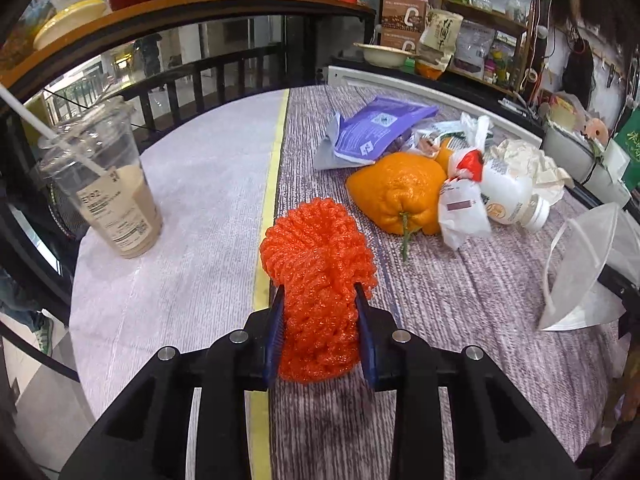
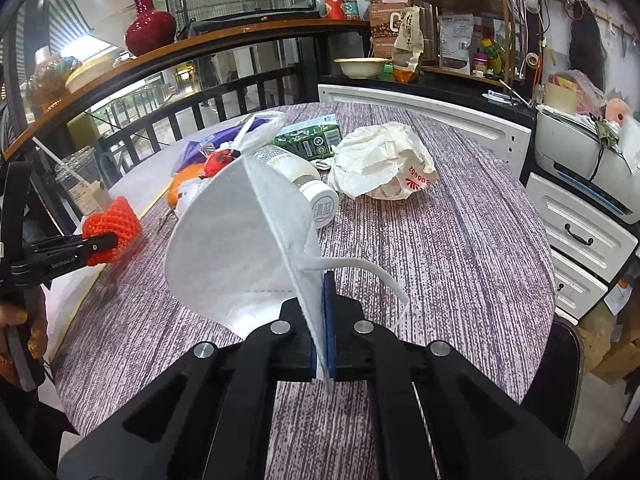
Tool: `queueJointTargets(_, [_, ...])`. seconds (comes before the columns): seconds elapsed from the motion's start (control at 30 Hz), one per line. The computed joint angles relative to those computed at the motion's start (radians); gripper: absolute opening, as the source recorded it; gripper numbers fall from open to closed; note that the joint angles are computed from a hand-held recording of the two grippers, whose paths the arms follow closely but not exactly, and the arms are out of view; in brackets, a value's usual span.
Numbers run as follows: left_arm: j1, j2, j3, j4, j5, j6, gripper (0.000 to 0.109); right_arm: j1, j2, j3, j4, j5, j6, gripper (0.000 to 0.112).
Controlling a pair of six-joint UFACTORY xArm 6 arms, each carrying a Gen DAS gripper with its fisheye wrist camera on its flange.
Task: Collect trash
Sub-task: 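Carry the mask and orange net to the black bin and release both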
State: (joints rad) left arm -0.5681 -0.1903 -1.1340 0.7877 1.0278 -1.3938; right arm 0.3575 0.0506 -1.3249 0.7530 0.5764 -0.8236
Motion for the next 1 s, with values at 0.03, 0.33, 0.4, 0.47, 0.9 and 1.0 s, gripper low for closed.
queueJointTargets(0.03, [-0.010, -0.003, -0.003, 0.008, 0.008, -0.007, 0.031, -0.005, -0.006, 0.005, 0.012, 0.006, -0.011, 0.004])
queueJointTargets(0.33, [-0.105, 0.042, -0.086, 0.078, 0.052, -0.035, 0.031, -0.042, -0.071, 0.046, 0.102, 0.055, -0.083, 0.004])
queueJointTargets(0.4, [-0.115, 0.058, -0.106, 0.086, 0.038, -0.028, 0.031, -0.054, -0.090, 0.060, 0.116, 0.057, -0.091, 0.004])
queueJointTargets(0.47, [-0.127, 0.075, -0.130, 0.094, 0.027, -0.017, 0.031, -0.069, -0.104, 0.069, 0.130, 0.061, -0.096, 0.004])
queueJointTargets(0.9, [-0.199, 0.292, -0.386, 0.103, -0.058, 0.090, 0.031, -0.223, -0.143, 0.088, 0.222, 0.023, -0.095, 0.004])
queueJointTargets(1.0, [-0.211, 0.364, -0.471, 0.080, -0.087, 0.132, 0.031, -0.263, -0.126, 0.082, 0.219, 0.010, -0.067, 0.004])
